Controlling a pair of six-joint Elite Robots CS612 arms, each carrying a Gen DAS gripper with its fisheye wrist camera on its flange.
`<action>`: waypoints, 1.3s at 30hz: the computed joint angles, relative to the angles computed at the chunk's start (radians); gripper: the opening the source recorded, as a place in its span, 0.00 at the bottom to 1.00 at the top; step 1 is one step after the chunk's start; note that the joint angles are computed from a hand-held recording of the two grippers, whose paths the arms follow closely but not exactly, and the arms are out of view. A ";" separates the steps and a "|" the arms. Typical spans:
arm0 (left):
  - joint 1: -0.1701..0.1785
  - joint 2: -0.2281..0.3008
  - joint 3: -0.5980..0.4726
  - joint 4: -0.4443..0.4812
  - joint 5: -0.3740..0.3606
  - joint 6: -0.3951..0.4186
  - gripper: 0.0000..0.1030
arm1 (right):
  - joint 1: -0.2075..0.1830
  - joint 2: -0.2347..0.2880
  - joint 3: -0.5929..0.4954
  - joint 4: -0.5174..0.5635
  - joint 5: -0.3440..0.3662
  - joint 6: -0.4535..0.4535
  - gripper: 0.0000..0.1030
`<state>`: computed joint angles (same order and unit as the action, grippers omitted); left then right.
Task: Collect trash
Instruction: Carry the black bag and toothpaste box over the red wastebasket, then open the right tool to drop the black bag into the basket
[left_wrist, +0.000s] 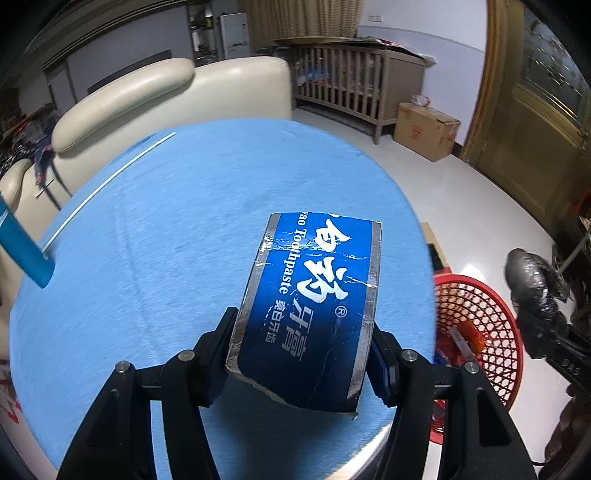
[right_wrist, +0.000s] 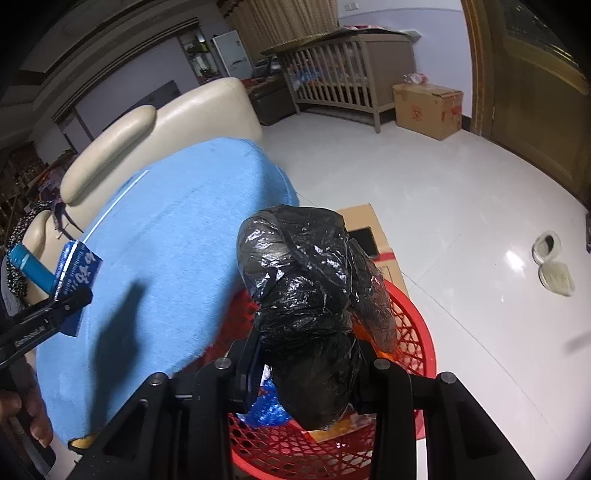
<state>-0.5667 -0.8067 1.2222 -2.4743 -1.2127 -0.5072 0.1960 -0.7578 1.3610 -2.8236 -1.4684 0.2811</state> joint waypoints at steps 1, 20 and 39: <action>-0.002 0.004 -0.007 0.004 -0.004 0.006 0.62 | -0.002 0.001 0.000 0.007 0.000 0.001 0.37; -0.005 0.030 -0.054 0.032 -0.018 0.073 0.62 | -0.012 -0.007 0.037 0.035 0.007 0.012 0.37; 0.006 0.017 -0.026 -0.021 -0.075 0.149 0.62 | -0.016 0.007 0.017 0.084 -0.010 0.064 0.83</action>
